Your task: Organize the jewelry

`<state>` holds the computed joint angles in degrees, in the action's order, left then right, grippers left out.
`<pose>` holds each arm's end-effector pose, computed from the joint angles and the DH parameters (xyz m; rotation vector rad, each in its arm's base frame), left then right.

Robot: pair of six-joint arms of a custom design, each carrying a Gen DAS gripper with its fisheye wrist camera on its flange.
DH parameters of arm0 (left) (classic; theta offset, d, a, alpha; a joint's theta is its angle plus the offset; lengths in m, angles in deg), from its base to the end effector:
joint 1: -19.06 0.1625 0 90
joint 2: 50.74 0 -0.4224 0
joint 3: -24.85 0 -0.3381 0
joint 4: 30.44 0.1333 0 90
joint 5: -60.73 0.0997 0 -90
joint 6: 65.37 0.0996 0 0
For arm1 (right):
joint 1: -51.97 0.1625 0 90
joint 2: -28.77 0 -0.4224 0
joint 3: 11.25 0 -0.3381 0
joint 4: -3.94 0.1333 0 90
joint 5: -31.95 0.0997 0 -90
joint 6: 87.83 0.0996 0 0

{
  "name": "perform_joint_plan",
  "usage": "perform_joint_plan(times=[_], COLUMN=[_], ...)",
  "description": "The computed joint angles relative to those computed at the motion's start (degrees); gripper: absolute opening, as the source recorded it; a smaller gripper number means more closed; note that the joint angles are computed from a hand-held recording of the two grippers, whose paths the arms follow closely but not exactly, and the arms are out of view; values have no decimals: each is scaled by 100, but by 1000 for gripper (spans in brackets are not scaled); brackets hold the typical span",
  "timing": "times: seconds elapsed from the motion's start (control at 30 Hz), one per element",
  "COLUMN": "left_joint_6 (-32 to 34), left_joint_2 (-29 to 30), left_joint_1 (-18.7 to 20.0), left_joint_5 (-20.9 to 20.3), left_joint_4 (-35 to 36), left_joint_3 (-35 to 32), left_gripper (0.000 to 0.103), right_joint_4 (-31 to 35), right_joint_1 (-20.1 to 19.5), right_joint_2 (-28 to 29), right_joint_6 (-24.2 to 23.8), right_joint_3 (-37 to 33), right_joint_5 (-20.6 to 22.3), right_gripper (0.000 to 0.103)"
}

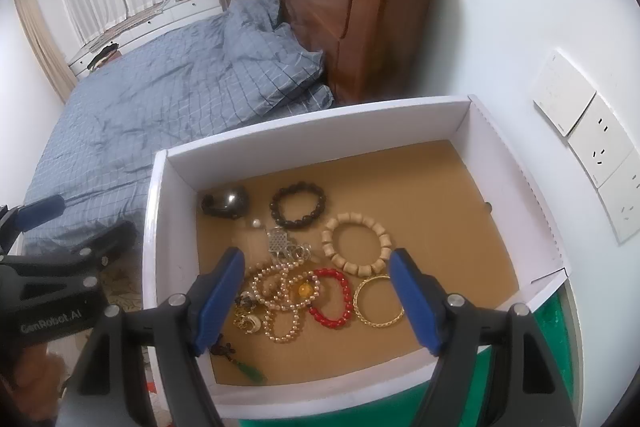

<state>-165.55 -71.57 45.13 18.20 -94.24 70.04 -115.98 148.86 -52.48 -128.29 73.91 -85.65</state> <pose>-0.5506 -0.4995 0.0535 -0.2341 2.0891 -0.7620 0.1501 -0.5156 0.5213 0.8844 -2.3746 0.3800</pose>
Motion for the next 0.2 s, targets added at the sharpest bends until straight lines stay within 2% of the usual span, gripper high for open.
perform_joint_plan(times=[0.07, 0.2], left_joint_6=[48, -111], left_joint_2=[13, 213], left_joint_1=[-5, -33], left_joint_5=[42, 174], left_joint_4=[-31, 446], left_joint_3=[2, -374], left_gripper=[101, 101], right_joint_4=[-5, 15], right_joint_1=[-16, -59], right_joint_2=[-2, 1], right_joint_6=[7, 19], right_joint_3=[-2, -33], right_joint_5=[17, 61], right_gripper=[76, 76])
